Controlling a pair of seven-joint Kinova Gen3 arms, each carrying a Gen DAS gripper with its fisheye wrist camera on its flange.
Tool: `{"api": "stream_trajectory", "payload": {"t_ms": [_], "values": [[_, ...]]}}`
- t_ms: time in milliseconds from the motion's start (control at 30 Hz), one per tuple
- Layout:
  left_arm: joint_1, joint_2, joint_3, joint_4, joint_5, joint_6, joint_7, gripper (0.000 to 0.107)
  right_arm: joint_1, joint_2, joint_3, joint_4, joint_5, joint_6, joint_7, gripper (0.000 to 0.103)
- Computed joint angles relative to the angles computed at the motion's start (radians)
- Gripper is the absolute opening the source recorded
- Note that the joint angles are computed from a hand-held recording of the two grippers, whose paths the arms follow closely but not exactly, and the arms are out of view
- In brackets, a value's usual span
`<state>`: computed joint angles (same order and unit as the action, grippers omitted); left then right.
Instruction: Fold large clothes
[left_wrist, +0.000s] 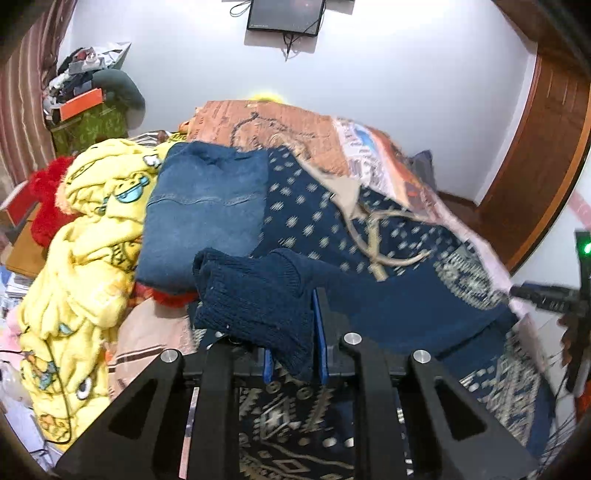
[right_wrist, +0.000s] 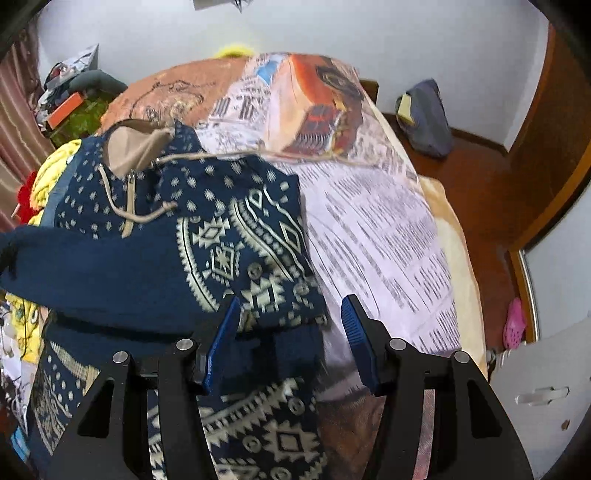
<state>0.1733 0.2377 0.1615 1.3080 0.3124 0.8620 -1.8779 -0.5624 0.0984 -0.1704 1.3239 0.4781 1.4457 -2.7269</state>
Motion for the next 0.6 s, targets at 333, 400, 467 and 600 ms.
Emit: {"api": "stream_trajectory", "payload": {"t_ms": [333,400,467,600], "values": [[0.02,0.026,-0.022,0.099,-0.091,0.01,0.058,0.018,0.012,0.079,0.034,-0.022,-0.079,0.025,0.118,0.055],[0.024,0.041,-0.022,0.103,-0.109,0.023,0.062,0.02,-0.004,0.072,0.031,-0.011,-0.064,0.041,0.12,0.063],[0.025,0.051,-0.019,0.105,-0.115,0.041,0.059,0.024,-0.019,0.06,0.027,0.008,-0.044,0.044,0.102,0.068],[0.047,0.05,-0.031,0.1,-0.166,0.054,0.091,0.049,-0.006,0.015,0.018,0.061,-0.066,0.008,0.069,0.069]]}}
